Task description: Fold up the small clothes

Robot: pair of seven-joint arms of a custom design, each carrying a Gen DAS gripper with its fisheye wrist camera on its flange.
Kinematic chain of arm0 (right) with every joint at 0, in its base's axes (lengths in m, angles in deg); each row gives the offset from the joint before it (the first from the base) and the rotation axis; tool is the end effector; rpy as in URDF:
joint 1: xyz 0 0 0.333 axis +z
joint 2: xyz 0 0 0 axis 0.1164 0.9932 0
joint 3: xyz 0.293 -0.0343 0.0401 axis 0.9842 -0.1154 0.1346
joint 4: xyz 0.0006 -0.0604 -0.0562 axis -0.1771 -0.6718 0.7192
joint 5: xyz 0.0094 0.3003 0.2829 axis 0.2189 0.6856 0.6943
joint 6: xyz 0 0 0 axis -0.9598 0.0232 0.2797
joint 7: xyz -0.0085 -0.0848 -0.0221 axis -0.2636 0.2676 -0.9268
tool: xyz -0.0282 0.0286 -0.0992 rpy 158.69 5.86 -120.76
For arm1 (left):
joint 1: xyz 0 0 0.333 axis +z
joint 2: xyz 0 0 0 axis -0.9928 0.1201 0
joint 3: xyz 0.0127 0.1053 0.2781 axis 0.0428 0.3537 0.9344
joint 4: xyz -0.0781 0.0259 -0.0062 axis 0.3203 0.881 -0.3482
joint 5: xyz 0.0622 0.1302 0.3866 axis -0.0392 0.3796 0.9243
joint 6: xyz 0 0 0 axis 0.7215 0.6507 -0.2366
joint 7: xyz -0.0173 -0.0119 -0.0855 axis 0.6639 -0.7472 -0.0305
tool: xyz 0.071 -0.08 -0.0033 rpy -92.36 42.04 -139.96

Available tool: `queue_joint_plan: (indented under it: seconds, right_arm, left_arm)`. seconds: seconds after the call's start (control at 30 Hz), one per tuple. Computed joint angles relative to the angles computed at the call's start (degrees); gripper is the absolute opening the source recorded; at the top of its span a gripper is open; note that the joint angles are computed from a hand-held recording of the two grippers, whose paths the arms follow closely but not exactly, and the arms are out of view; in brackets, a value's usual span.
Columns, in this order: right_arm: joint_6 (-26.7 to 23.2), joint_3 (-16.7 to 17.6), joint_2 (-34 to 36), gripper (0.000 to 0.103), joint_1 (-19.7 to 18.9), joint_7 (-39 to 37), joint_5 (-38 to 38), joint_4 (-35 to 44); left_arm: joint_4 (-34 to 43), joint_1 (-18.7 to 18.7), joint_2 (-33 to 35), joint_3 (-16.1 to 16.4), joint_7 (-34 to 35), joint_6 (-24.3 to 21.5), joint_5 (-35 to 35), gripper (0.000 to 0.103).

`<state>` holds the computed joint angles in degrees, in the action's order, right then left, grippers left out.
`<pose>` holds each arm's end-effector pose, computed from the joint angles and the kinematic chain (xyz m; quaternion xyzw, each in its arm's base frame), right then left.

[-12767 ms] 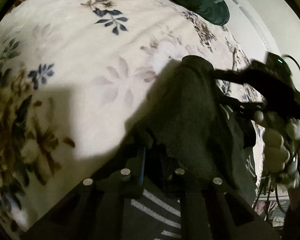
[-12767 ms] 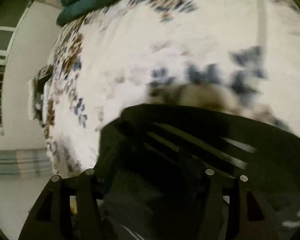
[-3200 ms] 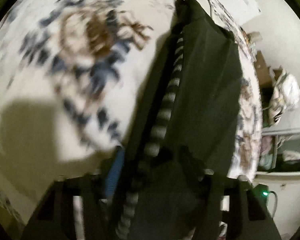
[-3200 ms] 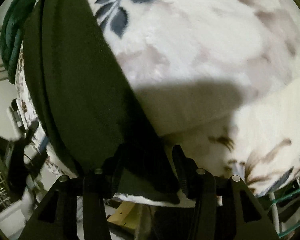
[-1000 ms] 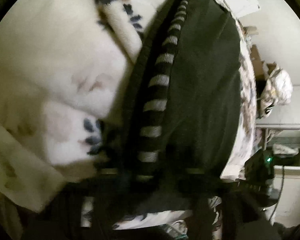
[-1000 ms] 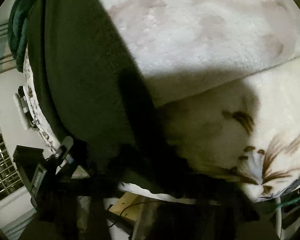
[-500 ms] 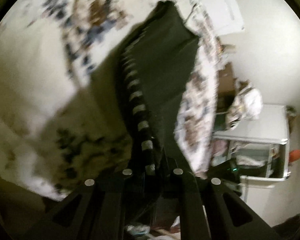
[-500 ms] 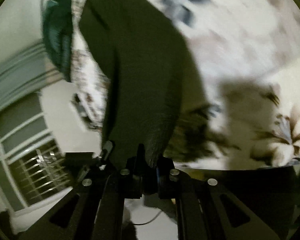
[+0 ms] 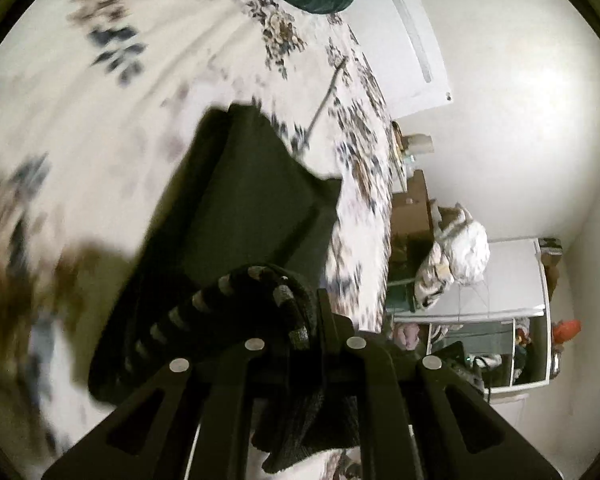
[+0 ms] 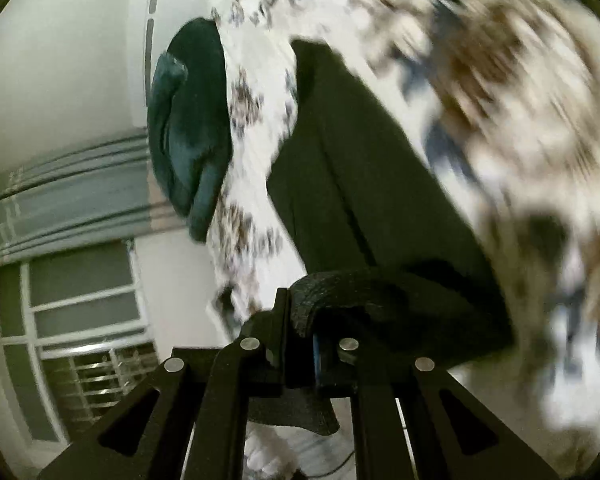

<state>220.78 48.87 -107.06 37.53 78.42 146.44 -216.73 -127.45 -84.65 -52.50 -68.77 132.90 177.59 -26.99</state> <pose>0.4218 0.2180 0.4959 -0.3124 0.7991 0.2654 0.4399 0.4358 0.0041 0.5721 0.6831 -0.5487 0.4069 0.2584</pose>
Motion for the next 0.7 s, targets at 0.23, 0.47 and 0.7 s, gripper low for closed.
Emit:
queue_joint_plan:
  seconds: [0.23,0.47,0.7]
  right_arm:
    - [-5.15,-1.85,22.32,0.013,-8.36,1.32,-6.1,20.5]
    - [-6.67,1.04,27.89,0.052,-14.27,-0.6,-7.83,26.72]
    - [-15.09,1.24,27.34,0.053,-15.32,10.49,-38.14,27.03]
  left_arm:
    - [15.29,0.89,21.57,-3.32,-0.77,2.97,-5.86,0.029]
    - [16.61,5.64,21.87,-6.25,1.52,6.41,-6.89,0.057]
    - [21.38,3.4,24.15,-11.15,8.72,8.32,12.45,0.057]
